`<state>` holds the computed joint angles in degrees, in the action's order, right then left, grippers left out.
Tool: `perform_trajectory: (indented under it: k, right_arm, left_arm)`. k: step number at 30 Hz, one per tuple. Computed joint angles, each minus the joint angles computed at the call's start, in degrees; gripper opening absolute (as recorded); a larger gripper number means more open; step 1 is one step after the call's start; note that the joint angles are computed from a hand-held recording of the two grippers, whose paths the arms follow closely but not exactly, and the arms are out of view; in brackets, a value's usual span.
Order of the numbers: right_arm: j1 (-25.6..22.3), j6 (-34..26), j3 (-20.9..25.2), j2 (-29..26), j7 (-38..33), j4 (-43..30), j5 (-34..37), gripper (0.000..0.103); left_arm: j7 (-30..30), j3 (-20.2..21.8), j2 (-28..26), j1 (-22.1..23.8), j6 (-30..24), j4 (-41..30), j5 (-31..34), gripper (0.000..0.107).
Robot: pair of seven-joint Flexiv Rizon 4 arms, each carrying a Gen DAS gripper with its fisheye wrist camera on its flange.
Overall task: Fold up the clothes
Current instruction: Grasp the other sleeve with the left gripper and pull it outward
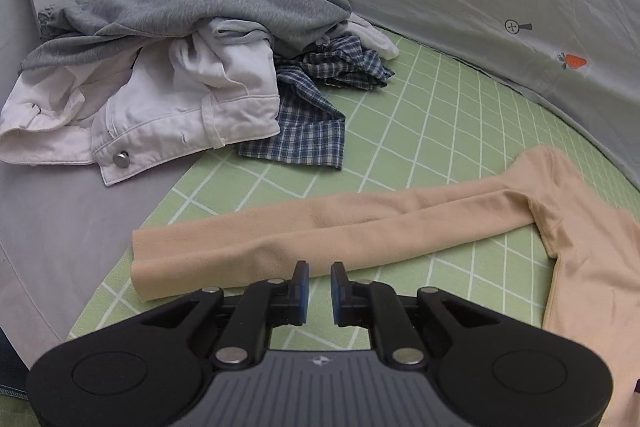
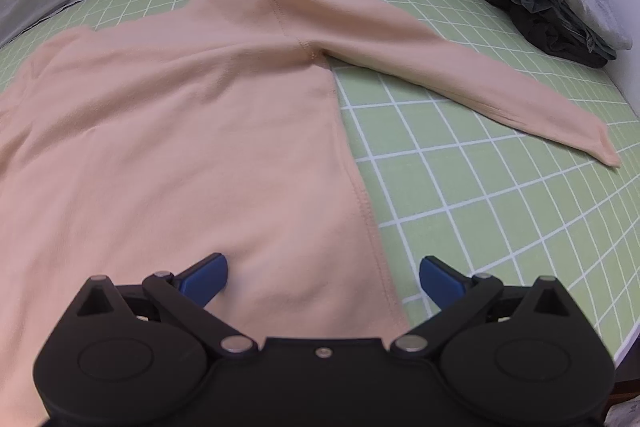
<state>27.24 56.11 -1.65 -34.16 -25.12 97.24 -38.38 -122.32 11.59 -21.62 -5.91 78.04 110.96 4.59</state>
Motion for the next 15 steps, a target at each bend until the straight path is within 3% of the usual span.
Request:
perform_trajectory:
  k: [2,7,11,15]
  right_arm:
    - [0.06,-0.12,-0.01,-0.02,-0.02,-0.06,-0.01,0.103]
    - [0.07,-0.36,0.01,-0.03,0.02,-0.16,0.15,0.103]
    - [0.37,-0.54,-0.2,-0.03,0.67,-0.15,-0.18,0.103]
    - [0.44,-0.37,-0.3,0.08,1.61,0.14,-0.43,0.103]
  left_arm:
    - [0.22,-1.23,-1.03,0.99,2.16,-0.82,-1.69,0.02]
    - [-4.4,3.44,-5.31,-2.23,-1.58,-7.27,0.13,0.024]
    - [-2.01,0.2,-7.1,0.97,-3.72,-8.25,-2.09,0.024]
    - [2.6,-2.94,-6.29,3.04,-2.41,-5.55,-3.92,0.024]
